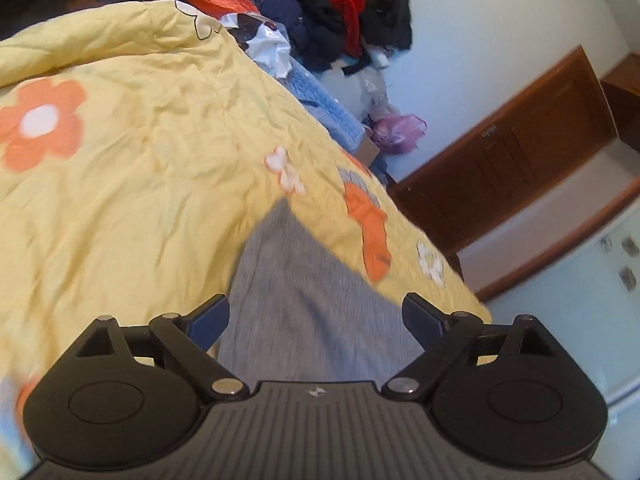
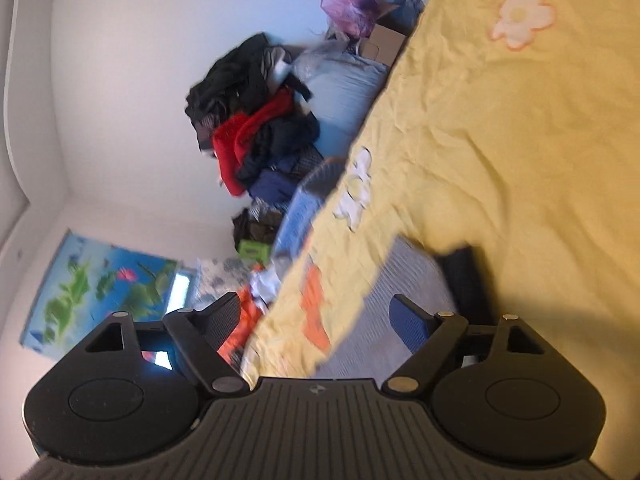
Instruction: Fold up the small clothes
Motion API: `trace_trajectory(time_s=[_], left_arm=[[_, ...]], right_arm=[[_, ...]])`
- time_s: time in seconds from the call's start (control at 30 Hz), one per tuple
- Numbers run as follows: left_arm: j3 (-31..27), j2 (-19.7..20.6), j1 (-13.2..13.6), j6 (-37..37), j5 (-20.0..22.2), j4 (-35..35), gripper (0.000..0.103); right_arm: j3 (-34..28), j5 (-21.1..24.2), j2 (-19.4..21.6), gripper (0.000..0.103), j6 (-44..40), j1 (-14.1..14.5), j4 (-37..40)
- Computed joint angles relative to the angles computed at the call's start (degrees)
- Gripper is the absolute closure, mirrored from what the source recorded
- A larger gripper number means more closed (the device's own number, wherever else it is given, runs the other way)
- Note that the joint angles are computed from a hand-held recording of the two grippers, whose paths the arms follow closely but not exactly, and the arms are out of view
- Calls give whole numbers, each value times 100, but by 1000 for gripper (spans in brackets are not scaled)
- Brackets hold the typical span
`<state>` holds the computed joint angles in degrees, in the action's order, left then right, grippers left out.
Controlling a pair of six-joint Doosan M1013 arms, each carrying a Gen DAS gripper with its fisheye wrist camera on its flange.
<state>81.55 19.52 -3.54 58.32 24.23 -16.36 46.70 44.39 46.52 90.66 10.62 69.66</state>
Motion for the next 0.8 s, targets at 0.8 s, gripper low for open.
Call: trace_trajectory(time_s=[0.8], left_arm=[[1727, -737, -465, 1728, -1039, -3387, 9]], right_arm=[[3197, -1095, -1784, 16, -1725, 153, 131]])
